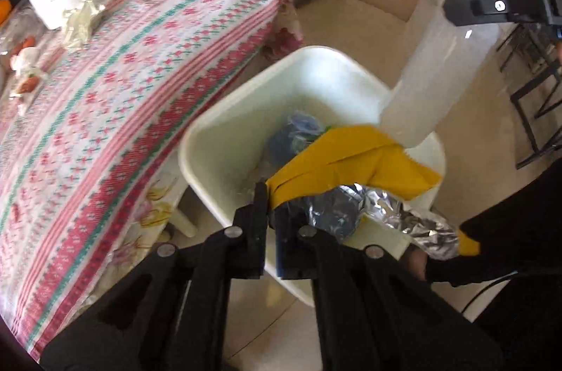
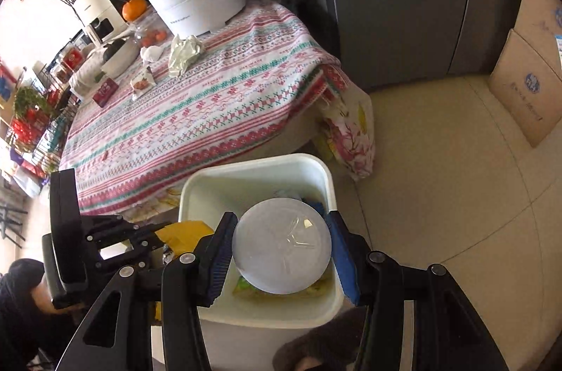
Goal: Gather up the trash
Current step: 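Carry the wrapper and bottle over the bin and open both grippers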
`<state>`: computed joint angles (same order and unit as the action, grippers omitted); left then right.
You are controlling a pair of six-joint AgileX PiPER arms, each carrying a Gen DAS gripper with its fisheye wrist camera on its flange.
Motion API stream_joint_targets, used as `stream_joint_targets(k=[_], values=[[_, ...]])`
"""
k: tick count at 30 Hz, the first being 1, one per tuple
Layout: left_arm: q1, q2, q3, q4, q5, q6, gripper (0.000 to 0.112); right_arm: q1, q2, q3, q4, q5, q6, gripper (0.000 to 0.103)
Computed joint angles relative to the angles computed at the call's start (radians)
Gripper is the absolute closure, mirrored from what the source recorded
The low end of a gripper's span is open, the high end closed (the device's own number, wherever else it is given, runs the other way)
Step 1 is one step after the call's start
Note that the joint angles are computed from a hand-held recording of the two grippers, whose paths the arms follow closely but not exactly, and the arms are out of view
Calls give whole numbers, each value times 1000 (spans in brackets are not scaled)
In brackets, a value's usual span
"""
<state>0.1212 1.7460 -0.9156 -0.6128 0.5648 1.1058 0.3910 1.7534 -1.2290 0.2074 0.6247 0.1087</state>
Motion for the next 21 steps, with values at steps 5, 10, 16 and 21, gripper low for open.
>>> stream_joint_targets(k=[5, 10, 16, 21], values=[[18, -42, 23, -37, -11, 42, 55, -12, 11, -1, 2, 10, -6, 50], [62, -63, 18, -11, 11, 11, 49, -26, 21, -3, 10, 24, -13, 50], [121, -54, -20, -8, 59, -10, 42, -11, 45, -31, -4, 49, -1, 50], [167, -64, -40, -2, 84, -33, 31, 14, 77, -70, -43, 72, 35, 49]])
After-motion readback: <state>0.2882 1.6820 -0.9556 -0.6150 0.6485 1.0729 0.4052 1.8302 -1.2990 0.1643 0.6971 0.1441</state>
